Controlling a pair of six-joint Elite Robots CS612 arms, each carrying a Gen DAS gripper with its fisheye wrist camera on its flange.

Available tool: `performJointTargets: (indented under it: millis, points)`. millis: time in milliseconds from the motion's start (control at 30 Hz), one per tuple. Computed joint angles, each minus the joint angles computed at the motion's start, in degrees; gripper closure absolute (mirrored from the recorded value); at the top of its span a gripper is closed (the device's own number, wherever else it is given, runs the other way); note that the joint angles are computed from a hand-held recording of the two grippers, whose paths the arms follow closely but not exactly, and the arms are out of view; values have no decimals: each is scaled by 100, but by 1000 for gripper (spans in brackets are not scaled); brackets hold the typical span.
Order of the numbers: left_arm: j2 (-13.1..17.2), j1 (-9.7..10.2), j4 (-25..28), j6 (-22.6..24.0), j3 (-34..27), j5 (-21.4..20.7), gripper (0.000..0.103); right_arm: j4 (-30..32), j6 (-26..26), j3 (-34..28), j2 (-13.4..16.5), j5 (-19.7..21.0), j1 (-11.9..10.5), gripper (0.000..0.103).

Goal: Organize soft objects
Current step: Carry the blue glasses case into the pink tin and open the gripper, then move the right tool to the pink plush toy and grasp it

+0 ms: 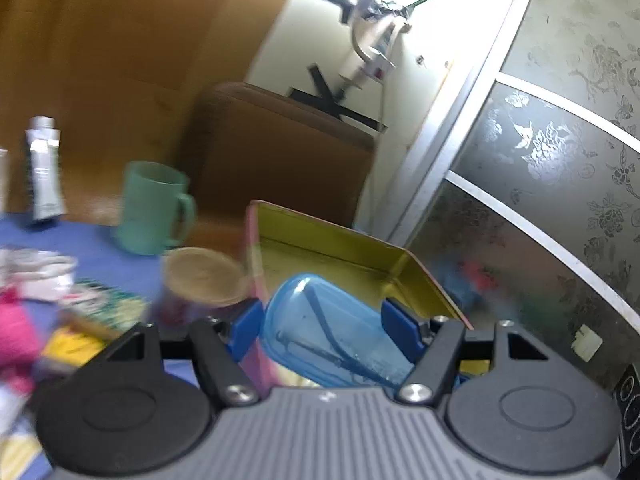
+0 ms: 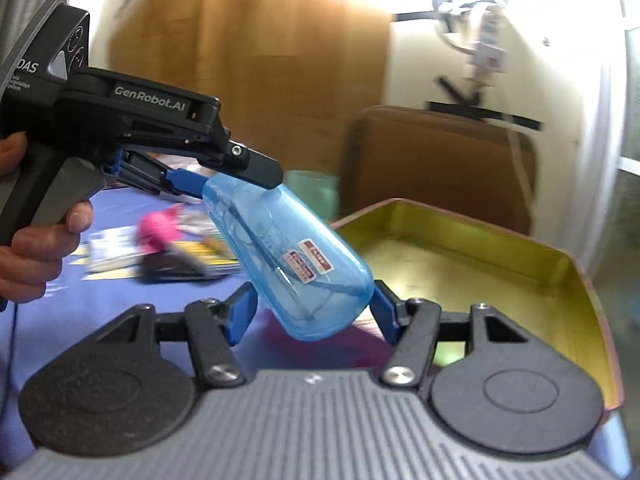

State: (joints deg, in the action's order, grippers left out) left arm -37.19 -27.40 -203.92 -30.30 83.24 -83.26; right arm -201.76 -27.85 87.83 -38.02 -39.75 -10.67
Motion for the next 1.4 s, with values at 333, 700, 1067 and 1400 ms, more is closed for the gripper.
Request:
performJointTargets:
  millis: [333, 700, 1067, 1400]
  points:
    - [478, -6, 1036, -93, -955, -202, 40, 446, 162, -683, 328, -1192, 78, 38]
    - [121, -90, 90, 211, -29, -80, 38, -1030, 1117, -459, 490, -1905, 70, 30]
    - [-376, 65, -1266, -693, 1802, 1157, 37, -731, 1135, -213, 273, -133, 186, 40]
    - [-430, 183, -1423, -1636, 2430, 2826, 37, 1586, -212, -482, 162, 434, 933, 42]
